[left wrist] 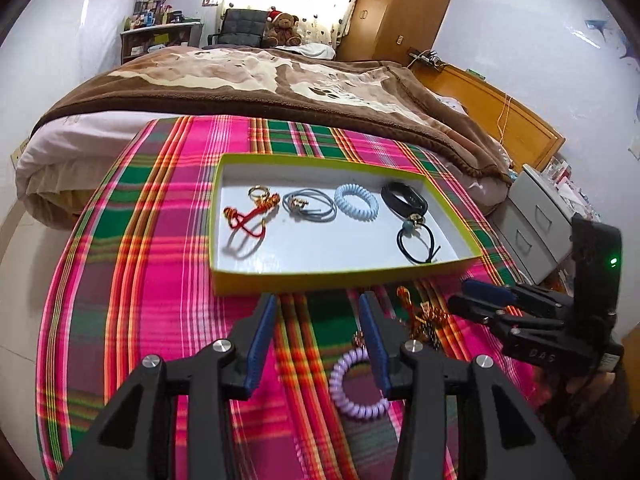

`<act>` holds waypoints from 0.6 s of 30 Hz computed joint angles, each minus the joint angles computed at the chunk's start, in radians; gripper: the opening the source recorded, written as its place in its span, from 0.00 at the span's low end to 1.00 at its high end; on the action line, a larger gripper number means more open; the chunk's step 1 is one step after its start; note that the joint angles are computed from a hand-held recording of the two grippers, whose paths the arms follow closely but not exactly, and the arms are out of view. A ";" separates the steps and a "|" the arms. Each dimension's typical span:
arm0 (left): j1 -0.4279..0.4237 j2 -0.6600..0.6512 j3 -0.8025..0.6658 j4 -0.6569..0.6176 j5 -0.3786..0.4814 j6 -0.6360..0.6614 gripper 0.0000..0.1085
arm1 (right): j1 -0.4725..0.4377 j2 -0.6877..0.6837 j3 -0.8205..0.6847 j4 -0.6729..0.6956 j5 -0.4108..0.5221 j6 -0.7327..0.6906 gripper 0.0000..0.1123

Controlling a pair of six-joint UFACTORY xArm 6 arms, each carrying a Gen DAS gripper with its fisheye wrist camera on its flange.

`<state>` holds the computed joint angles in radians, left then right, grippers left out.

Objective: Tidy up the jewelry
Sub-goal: 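Withdraw both open tools back to the jewelry pile, then grasp the red tassel with gold charm with the right tool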

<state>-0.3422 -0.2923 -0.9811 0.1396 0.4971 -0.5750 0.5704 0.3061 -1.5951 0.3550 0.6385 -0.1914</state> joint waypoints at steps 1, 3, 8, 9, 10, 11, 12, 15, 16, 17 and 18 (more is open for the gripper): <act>0.000 -0.009 0.011 -0.004 -0.003 -0.001 0.41 | 0.000 0.000 0.004 0.004 0.005 -0.011 0.39; 0.003 -0.024 0.030 -0.011 -0.004 -0.002 0.41 | 0.006 0.005 0.003 -0.013 0.015 -0.017 0.39; 0.011 -0.062 0.075 -0.012 -0.009 -0.021 0.41 | 0.020 0.024 -0.013 -0.063 0.027 -0.016 0.39; 0.013 -0.066 0.082 -0.019 -0.013 -0.020 0.41 | 0.021 0.028 -0.018 -0.057 0.032 -0.024 0.39; 0.015 -0.069 0.086 -0.022 -0.013 -0.021 0.41 | 0.023 0.031 -0.022 -0.061 0.034 -0.024 0.39; 0.015 -0.073 0.092 -0.020 -0.014 -0.025 0.41 | 0.024 0.034 -0.026 -0.067 0.035 -0.024 0.39; 0.016 -0.075 0.096 -0.021 -0.015 -0.026 0.41 | 0.026 0.038 -0.032 -0.074 0.035 -0.026 0.39; 0.018 -0.082 0.110 -0.042 -0.023 -0.017 0.41 | 0.027 0.040 -0.027 -0.077 0.024 -0.032 0.39; 0.018 -0.083 0.112 -0.042 -0.023 -0.019 0.41 | 0.029 0.037 -0.021 -0.076 0.018 -0.030 0.39; 0.018 -0.083 0.113 -0.045 -0.023 -0.018 0.41 | 0.029 0.036 -0.018 -0.073 0.015 -0.031 0.39; 0.018 -0.083 0.115 -0.050 -0.023 -0.016 0.41 | 0.029 0.034 -0.015 -0.073 0.012 -0.030 0.39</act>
